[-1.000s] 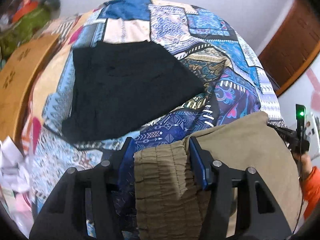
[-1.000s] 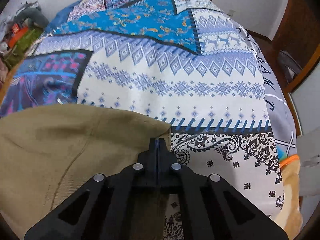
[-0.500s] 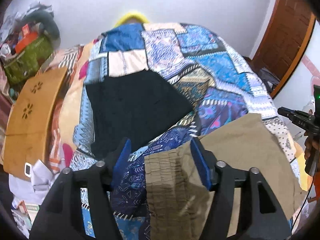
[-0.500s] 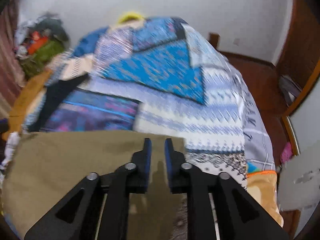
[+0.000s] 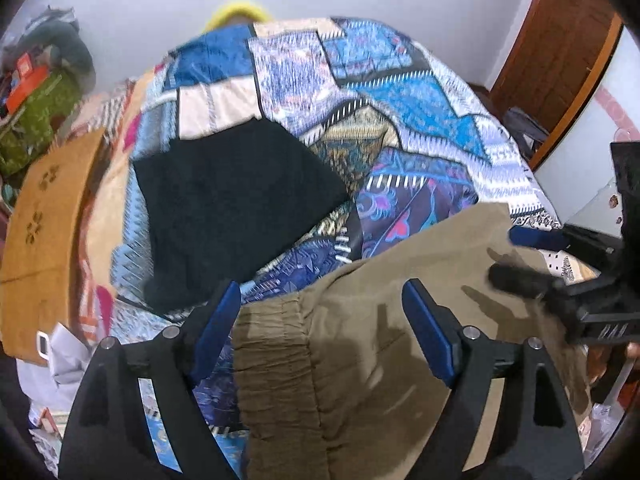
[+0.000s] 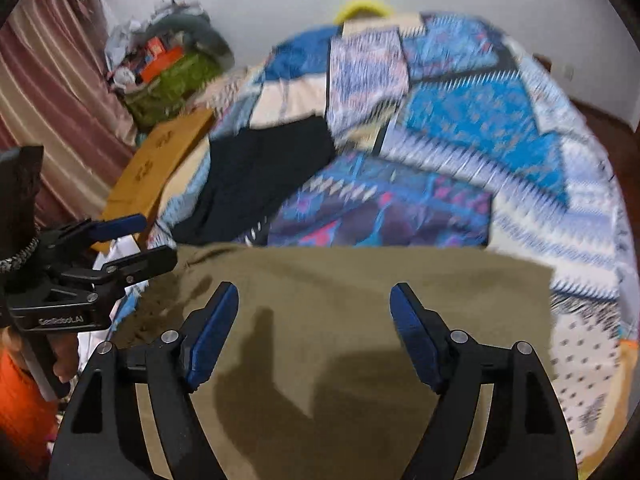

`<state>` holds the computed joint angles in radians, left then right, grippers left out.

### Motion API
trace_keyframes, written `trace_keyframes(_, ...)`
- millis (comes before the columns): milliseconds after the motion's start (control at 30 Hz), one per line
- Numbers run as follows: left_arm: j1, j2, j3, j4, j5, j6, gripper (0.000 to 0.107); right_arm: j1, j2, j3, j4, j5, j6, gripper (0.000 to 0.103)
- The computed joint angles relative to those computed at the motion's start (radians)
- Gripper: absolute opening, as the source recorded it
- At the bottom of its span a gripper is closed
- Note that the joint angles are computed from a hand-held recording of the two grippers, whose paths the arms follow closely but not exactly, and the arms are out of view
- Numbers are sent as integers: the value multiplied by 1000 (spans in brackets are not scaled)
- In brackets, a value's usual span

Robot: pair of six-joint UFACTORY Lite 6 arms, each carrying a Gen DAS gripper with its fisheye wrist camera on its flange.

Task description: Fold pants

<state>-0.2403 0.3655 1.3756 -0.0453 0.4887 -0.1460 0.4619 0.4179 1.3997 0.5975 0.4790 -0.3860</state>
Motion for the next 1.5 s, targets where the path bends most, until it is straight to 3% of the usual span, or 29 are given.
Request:
trace_keyframes(200, -10, 102, 24, -66, 29, 56, 83, 41, 96, 39, -103, 64, 65, 76)
trace_keyframes(300, -63, 73, -40, 102, -13, -49, 84, 68, 31, -33, -194, 24, 75, 80)
trace_keyframes(367, -91, 36, -88, 195, -30, -117, 84, 55, -7, -74, -166, 34, 43, 82)
trace_keyframes(500, -128, -53, -199, 283, -53, -195, 84, 7, -81, -173, -61, 40, -51, 82)
trace_keyframes(600, -138, -133, -287, 314, -74, -245, 84, 9, -143, -250, -82, 5, -34, 82)
trace_keyframes(967, -216, -381, -540, 402, -87, -433, 85, 7, -474, -588, -198, -64, 72, 82)
trace_keyframes(1033, -239, -437, -594, 448, -78, -502, 89, 10, -559, -670, -197, -83, 82, 82)
trace_keyframes(1167, -290, -557, -700, 558, -58, -635, 92, 73, -727, -818, -410, -141, 325, 82)
trace_keyframes(1367, -303, -710, -811, 514, -28, -655, 94, 33, -921, -943, -379, -85, 340, 82)
trace_keyframes(1500, -333, -830, -879, 510, 17, -673, 94, 70, -1024, -996, -498, -56, 514, 82)
